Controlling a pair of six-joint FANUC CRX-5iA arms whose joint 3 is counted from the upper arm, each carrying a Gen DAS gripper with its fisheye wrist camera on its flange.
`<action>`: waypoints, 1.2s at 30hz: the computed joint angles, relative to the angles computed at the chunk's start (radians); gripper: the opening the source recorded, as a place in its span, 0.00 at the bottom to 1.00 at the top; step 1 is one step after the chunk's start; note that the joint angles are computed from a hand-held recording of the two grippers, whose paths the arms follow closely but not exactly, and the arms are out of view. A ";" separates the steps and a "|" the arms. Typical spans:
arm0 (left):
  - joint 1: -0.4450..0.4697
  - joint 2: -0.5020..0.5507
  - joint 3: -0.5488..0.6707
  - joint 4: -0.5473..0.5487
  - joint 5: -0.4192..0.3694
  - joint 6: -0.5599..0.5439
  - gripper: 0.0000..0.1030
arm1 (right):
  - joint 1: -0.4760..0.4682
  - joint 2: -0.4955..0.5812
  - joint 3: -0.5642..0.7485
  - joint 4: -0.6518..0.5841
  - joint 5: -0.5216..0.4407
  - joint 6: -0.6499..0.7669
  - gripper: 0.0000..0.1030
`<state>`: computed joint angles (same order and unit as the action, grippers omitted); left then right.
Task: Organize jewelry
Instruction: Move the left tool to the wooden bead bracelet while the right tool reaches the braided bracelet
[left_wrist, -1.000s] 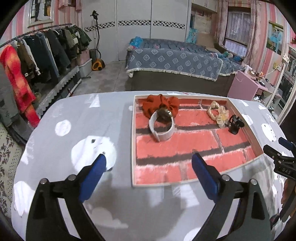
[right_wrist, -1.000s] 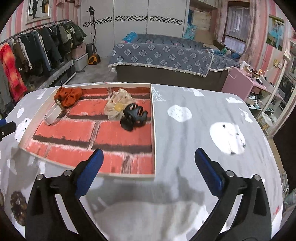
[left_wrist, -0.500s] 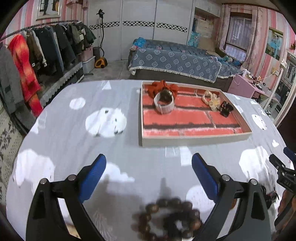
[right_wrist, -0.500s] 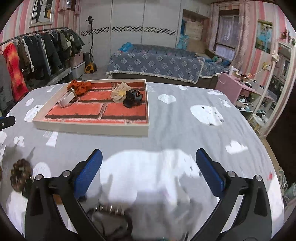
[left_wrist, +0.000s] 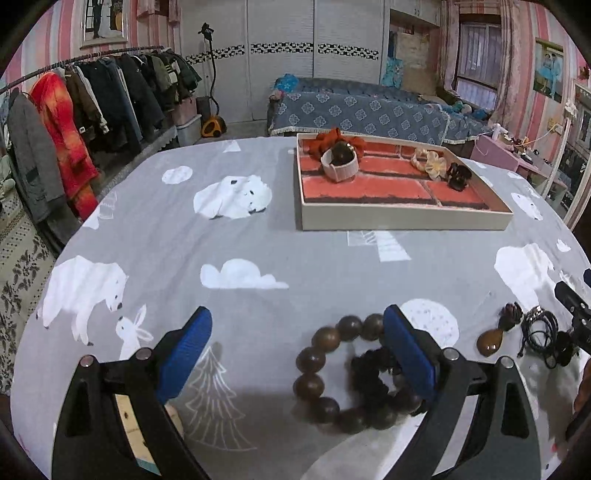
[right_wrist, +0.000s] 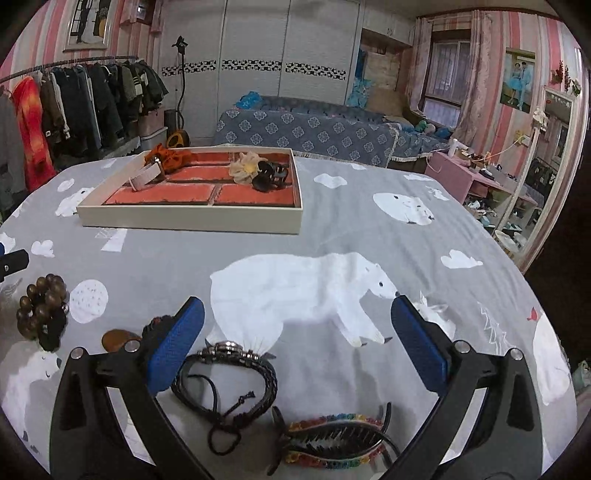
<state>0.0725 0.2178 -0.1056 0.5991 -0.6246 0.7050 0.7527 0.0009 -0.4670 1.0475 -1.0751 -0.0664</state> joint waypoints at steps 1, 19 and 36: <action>0.001 -0.001 -0.007 0.009 -0.001 -0.011 0.89 | 0.000 -0.001 -0.004 0.001 0.007 -0.003 0.96; 0.015 -0.045 -0.115 0.033 0.062 -0.057 0.89 | 0.064 -0.008 -0.025 -0.042 -0.092 -0.048 0.96; 0.013 -0.031 -0.112 0.027 0.049 -0.055 0.88 | 0.042 0.017 0.033 -0.185 -0.053 0.087 0.63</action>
